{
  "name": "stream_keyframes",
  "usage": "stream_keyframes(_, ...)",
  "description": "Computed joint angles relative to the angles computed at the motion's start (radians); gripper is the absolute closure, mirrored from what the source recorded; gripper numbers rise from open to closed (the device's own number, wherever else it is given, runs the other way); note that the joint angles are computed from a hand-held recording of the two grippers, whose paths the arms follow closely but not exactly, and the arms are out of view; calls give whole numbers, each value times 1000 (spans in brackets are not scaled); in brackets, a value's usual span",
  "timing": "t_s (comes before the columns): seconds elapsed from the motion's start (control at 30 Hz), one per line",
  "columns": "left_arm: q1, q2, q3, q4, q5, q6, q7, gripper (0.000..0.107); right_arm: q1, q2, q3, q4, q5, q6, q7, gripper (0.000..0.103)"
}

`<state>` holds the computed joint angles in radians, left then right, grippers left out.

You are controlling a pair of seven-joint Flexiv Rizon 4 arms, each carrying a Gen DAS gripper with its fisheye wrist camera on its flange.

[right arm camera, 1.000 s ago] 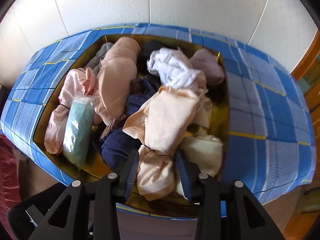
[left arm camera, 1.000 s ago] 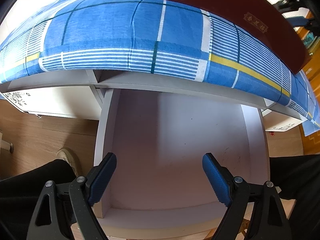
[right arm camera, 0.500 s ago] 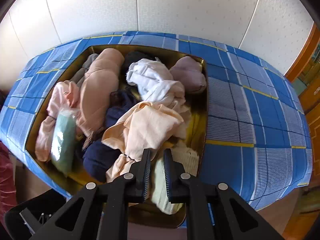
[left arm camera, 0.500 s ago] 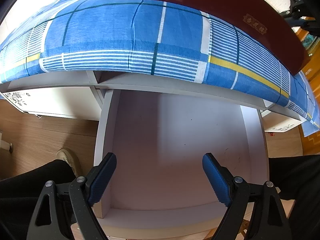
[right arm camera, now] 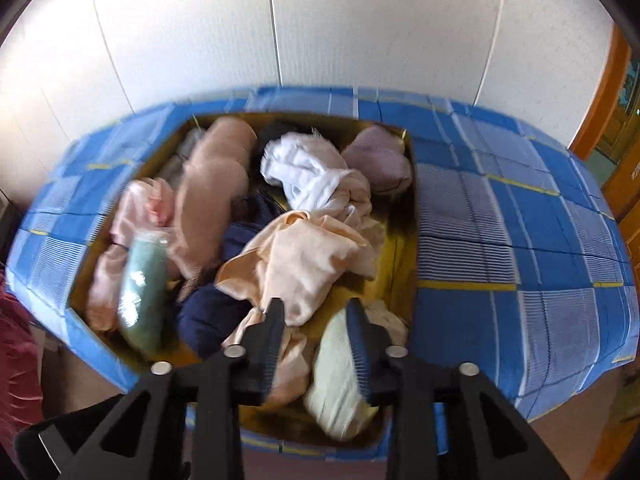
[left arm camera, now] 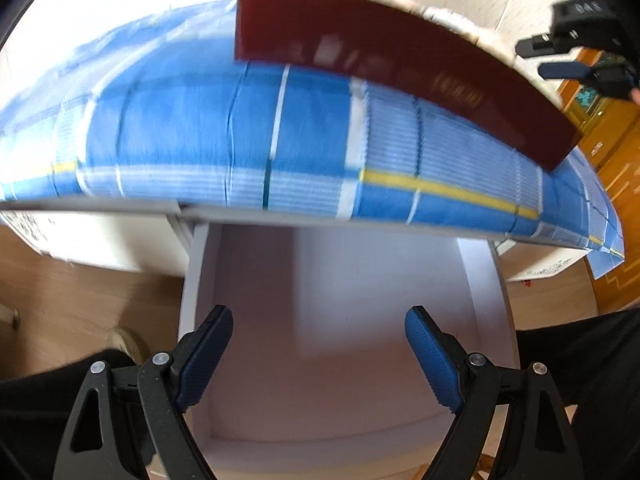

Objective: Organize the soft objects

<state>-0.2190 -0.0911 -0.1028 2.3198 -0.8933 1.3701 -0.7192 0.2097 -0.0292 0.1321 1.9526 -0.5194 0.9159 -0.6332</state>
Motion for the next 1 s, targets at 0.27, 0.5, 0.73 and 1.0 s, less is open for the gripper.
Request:
stream_keyframes(0.27, -96, 79, -7, 37, -264, 143, 209, 5, -49, 210, 69, 240, -101, 156, 97, 35)
stream_keyframes(0.5, -126, 159, 47, 95, -50, 190, 24, 5, -57, 345, 154, 350, -140, 52, 182, 34)
stream_keyframes(0.73, 63, 312, 35, 128, 446, 73, -428, 4, -26, 455, 199, 423, -123, 67, 259, 34)
stream_keyframes(1.0, 204, 493, 11, 115, 744, -16, -735, 4, 7, 536, 274, 421, -131, -15, 304, 34)
